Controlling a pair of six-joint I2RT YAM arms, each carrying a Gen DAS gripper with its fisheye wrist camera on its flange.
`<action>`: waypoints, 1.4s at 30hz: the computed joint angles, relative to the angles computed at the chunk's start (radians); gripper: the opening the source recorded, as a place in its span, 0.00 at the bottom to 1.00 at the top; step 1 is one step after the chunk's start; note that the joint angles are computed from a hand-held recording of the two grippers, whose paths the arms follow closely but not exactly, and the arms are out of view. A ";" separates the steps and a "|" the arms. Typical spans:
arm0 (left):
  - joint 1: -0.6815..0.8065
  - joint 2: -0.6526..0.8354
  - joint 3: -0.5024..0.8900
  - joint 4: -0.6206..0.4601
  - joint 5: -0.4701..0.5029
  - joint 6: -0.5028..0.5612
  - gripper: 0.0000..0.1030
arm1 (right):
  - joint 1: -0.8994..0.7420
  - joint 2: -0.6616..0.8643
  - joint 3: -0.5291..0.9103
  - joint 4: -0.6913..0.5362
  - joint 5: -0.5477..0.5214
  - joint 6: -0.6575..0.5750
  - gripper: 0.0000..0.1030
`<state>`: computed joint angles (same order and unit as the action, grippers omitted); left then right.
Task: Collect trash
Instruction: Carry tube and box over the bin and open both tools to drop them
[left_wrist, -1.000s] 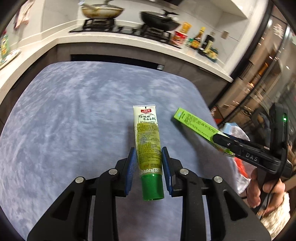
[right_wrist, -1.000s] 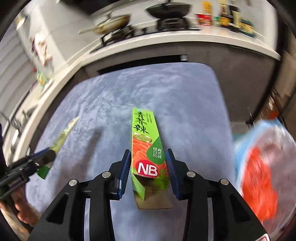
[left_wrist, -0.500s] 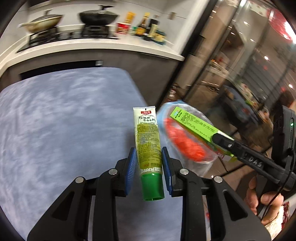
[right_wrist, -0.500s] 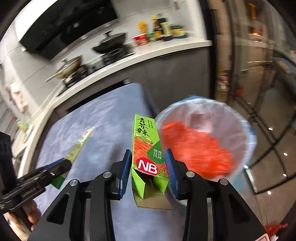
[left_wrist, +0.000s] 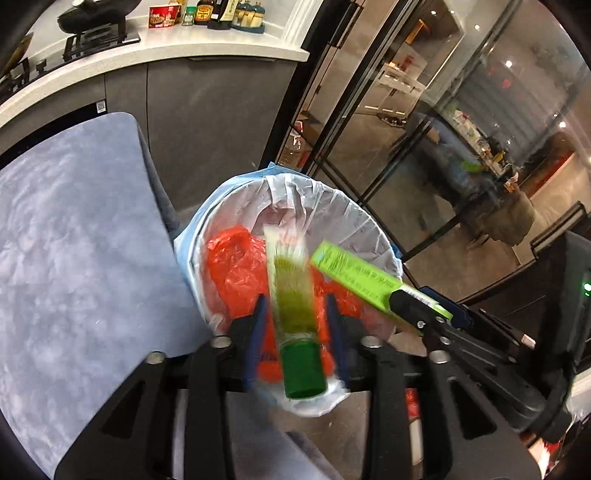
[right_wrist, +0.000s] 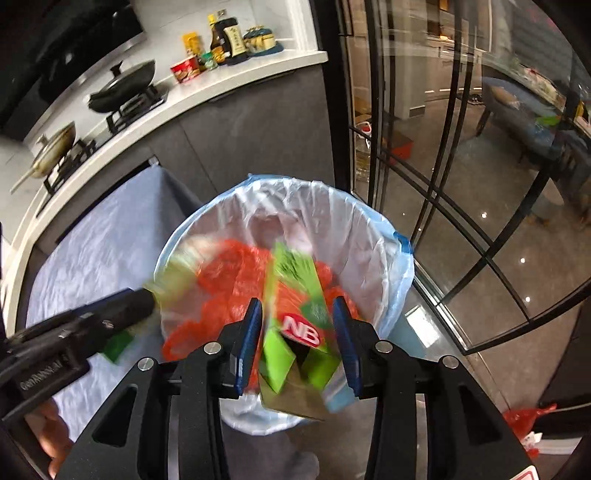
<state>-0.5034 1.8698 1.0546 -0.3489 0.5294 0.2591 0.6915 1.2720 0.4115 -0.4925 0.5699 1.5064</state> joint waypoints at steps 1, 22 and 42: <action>-0.006 -0.001 -0.006 0.029 -0.004 -0.014 0.49 | -0.009 -0.009 -0.012 0.006 0.007 0.007 0.43; 0.032 -0.160 -0.205 0.260 -0.122 -0.051 0.72 | 0.149 0.000 0.036 -0.047 0.103 0.135 0.58; 0.209 -0.367 -0.370 0.228 -0.138 0.035 0.78 | 0.375 0.212 0.274 -0.302 0.130 0.359 0.69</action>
